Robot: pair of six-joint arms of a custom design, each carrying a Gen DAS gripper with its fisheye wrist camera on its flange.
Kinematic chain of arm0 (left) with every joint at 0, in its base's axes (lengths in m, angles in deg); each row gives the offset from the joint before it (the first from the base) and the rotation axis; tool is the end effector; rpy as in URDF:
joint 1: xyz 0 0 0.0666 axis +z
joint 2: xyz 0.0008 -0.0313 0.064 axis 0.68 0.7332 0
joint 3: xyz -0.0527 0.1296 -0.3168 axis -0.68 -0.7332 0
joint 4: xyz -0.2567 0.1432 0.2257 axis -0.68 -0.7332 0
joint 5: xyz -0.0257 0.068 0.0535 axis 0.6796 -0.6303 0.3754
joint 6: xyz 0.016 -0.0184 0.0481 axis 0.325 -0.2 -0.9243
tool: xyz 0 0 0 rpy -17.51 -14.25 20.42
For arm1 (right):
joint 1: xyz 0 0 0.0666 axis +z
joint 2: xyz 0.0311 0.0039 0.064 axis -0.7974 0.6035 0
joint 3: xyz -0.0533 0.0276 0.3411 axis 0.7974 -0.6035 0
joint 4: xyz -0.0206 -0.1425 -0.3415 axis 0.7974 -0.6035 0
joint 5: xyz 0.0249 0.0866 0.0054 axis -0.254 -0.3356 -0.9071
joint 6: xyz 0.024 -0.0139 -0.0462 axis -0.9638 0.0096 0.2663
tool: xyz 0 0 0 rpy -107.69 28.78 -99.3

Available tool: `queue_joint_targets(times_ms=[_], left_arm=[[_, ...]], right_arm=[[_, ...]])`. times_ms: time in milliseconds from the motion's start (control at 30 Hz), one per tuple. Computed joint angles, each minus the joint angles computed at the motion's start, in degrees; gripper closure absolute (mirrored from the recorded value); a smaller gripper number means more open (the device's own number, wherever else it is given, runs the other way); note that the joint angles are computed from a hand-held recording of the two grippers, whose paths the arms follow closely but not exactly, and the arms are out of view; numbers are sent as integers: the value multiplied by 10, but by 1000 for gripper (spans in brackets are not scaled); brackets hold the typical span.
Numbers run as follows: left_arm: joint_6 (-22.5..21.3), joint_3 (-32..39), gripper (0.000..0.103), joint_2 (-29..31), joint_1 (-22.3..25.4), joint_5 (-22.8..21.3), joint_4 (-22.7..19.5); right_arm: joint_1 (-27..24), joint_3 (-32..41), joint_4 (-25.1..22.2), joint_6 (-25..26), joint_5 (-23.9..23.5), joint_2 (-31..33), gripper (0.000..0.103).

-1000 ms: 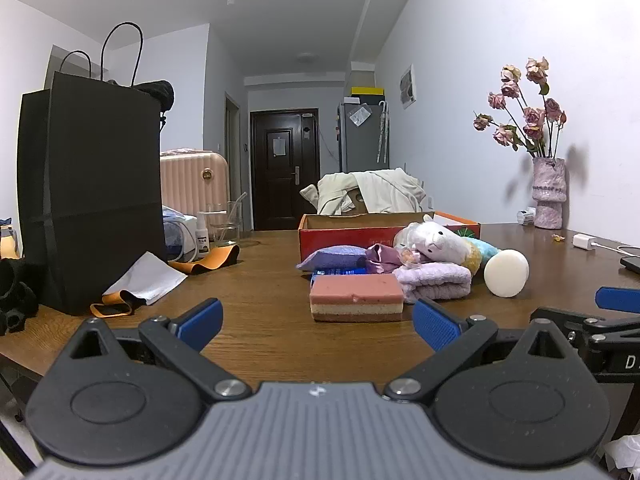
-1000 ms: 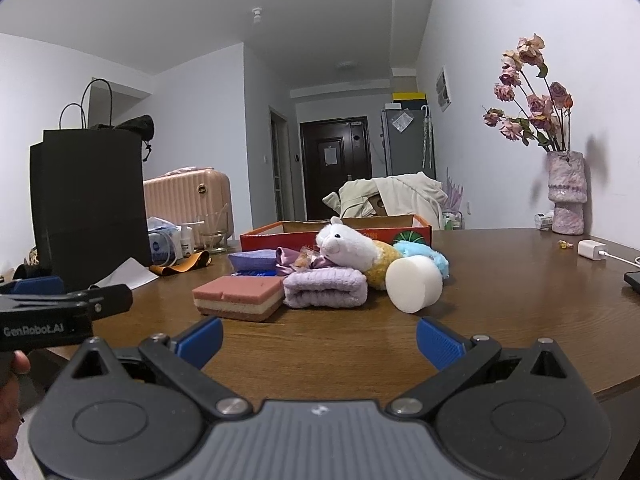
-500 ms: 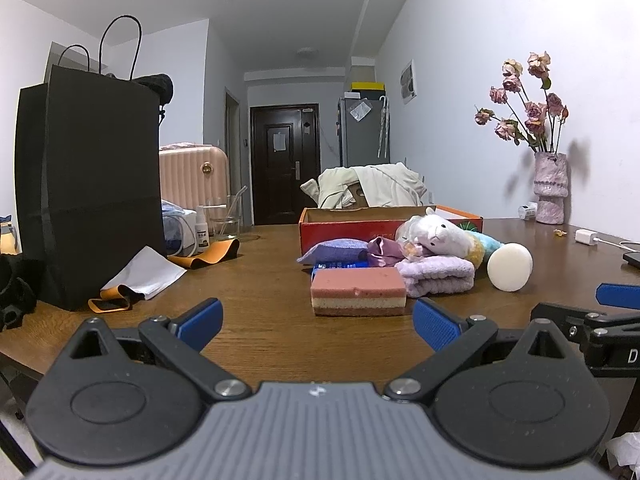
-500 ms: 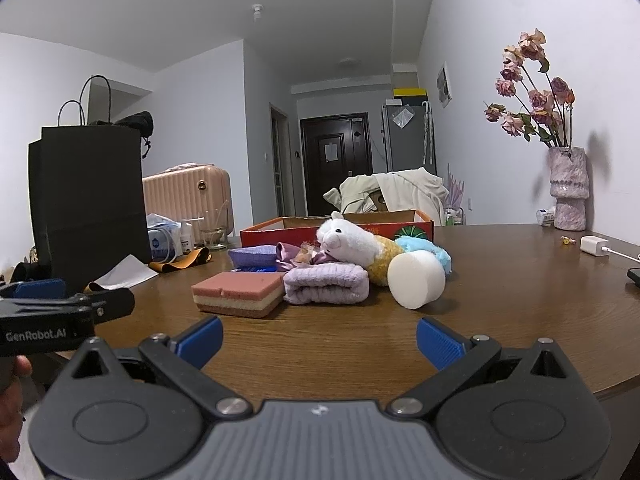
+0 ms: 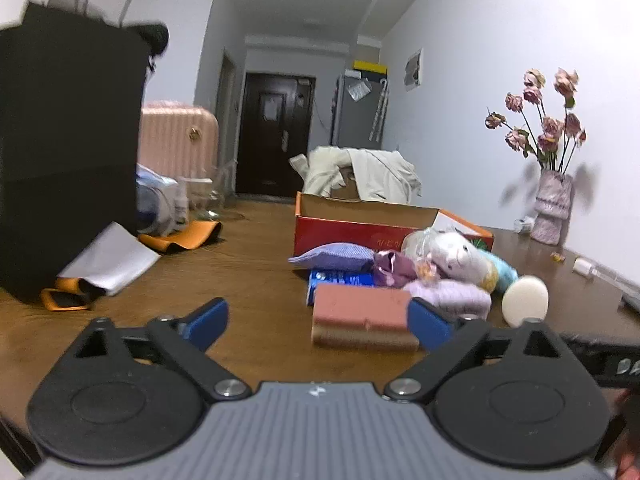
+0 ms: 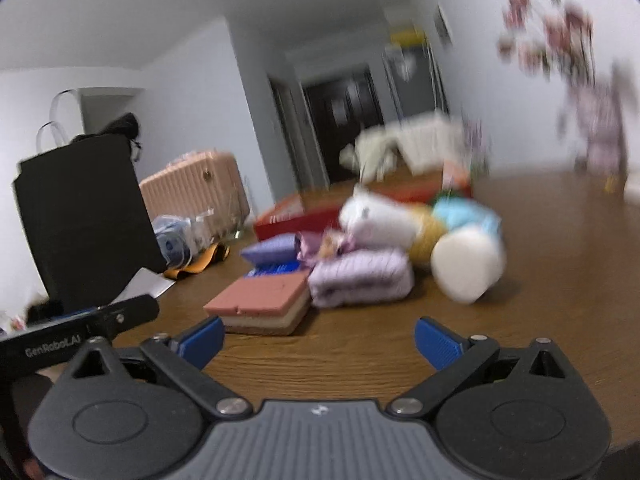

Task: Organize soft objects

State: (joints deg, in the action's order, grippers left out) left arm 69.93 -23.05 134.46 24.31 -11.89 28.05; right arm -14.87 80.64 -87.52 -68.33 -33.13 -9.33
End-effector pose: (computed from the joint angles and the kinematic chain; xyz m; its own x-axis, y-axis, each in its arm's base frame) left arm 0.3227 -0.1036 0.3107 -0.3126 -0.0714 -0.9472 0.1444 0.9820 -0.1216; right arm 0.3202 0.2361 0.2979 -0.4378 0.2268 -0.8700 -0.1820 0.9253 0.3328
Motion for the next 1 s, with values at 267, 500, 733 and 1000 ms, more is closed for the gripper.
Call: queue_joint_targets(times_ms=[267, 500, 733, 1000], left_arm=[[3, 141, 43, 152, 63, 122, -74], [47, 194, 69, 214, 99, 243, -130], [51, 141, 64, 136, 84, 258, -164], [55, 133, 71, 115, 71, 257, -183]], right_arm=[[-42, 138, -32, -13, -88, 128, 53], [-54, 201, -61, -38, -116, 191, 70], [-40, 143, -89, -35, -120, 124, 74], [-36, 107, -95, -34, -115, 83, 75]])
